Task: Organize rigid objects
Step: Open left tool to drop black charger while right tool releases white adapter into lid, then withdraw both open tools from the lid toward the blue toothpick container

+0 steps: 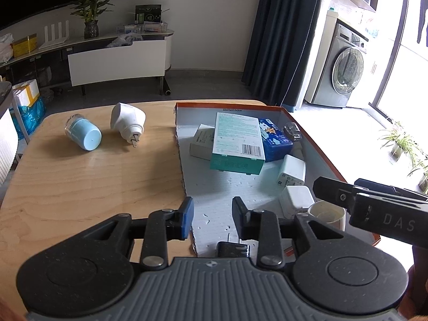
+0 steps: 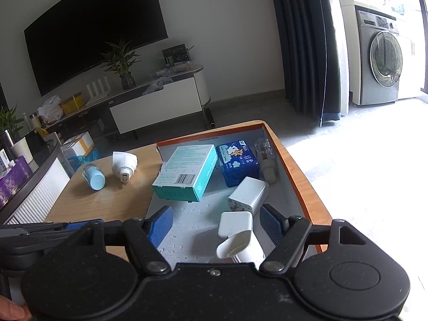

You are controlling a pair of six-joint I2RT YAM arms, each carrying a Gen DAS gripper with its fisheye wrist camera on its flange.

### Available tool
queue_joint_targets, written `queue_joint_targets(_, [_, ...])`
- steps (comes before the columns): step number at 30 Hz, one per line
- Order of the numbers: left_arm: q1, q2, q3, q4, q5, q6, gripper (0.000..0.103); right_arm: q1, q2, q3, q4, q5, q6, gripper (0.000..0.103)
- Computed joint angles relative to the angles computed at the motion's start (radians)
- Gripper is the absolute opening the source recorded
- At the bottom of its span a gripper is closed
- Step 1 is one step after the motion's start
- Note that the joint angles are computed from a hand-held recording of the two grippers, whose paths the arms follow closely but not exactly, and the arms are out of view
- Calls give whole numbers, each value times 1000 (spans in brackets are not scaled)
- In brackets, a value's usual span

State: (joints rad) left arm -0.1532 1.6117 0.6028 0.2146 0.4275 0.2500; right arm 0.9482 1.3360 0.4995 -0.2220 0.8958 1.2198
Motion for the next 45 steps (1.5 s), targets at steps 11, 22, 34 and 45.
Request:
queue_joint_targets(11, [65, -6, 42, -25, -39, 6, 86, -29, 84, 94, 55, -33, -119, 91])
queue_joint_targets(22, [155, 35, 122, -74, -25, 34, 95, -68, 187, 216, 109, -101, -236, 91])
queue_joint_targets(34, [208, 103, 215, -107, -29, 24, 96, -105, 285, 334, 136, -174, -337, 91])
queue_joint_targets(45, [231, 138, 265, -121, -29, 29, 99, -138, 350, 413, 153, -224, -399, 91])
